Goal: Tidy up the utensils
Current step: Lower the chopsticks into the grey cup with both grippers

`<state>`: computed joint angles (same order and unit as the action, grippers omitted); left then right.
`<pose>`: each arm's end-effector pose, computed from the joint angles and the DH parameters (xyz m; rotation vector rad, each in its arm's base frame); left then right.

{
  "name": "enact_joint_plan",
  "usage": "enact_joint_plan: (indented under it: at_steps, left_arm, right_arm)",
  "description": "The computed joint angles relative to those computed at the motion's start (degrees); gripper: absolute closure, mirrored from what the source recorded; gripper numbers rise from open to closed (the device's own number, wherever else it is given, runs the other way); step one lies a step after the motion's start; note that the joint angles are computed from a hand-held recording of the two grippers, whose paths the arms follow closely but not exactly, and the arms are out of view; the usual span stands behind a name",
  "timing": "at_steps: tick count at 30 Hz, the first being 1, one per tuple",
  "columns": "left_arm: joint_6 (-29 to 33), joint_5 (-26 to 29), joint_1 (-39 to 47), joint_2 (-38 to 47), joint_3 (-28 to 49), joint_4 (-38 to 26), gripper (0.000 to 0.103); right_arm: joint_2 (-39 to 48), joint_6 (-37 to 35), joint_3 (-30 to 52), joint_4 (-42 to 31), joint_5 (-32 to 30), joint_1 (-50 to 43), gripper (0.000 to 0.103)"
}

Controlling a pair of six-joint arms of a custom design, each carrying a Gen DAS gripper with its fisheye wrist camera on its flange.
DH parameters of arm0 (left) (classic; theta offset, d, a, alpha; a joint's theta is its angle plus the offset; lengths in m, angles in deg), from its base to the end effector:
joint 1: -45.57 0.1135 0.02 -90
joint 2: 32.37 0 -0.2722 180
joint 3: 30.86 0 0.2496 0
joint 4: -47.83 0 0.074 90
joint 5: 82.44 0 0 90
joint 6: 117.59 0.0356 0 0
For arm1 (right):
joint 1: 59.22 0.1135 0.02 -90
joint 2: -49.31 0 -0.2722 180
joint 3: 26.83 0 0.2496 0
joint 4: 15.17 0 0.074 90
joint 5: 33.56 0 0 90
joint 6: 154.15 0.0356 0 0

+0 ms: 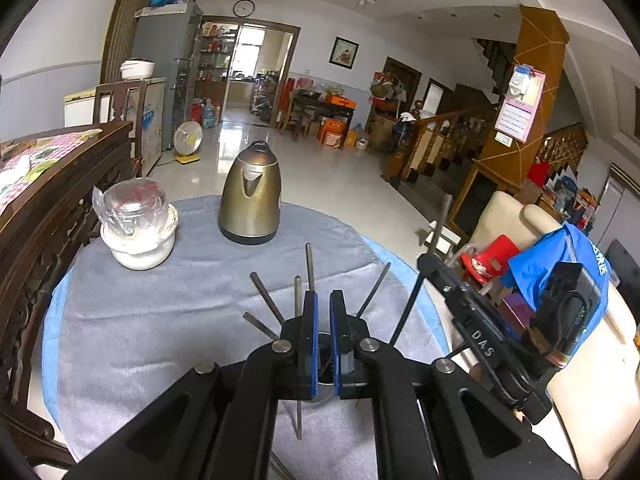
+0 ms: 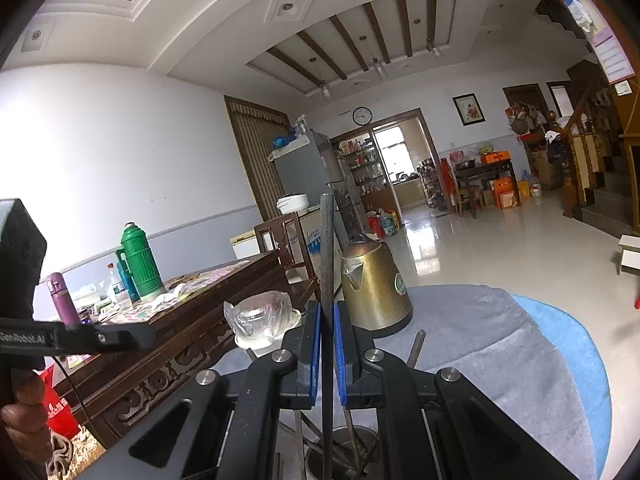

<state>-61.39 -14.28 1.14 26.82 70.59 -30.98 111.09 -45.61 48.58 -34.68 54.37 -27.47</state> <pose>0.1173 -0.0965 0.4514 -0.0089 2.1793 -0.3643 0.2058 0.1289 0.4009 -0.2258 1.7058 0.6877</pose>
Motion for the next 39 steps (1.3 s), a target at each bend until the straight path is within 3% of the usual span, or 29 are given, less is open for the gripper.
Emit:
enact_joint_plan:
  at_steps: [15, 21, 32, 39]
  left_arm:
    - [-2.7, 3.4, 2.3, -7.5, -9.5, 0.5, 0.097]
    - [-2.9, 5.3, 3.8, -9.7, -13.4, 1.6, 0.097]
    - [-4.0, 5.8, 2.7, -10.9, -17.0, 3.1, 0.097]
    - [-5.3, 5.0, -0.1, -9.4, -17.5, 3.3, 0.092]
  right_arm:
    - [6.1, 3.2, -0.3, 7.9, 10.3, 0.4, 0.096]
    - [7.7, -0.2, -1.1, 8.1, 13.6, 3.2, 0.096]
    - [2.3, -2.8, -6.7, 5.1, 13.6, 7.1, 0.094]
    - [-3.9, 2.7, -11.5, 2.0, 9.9, 5.7, 0.094]
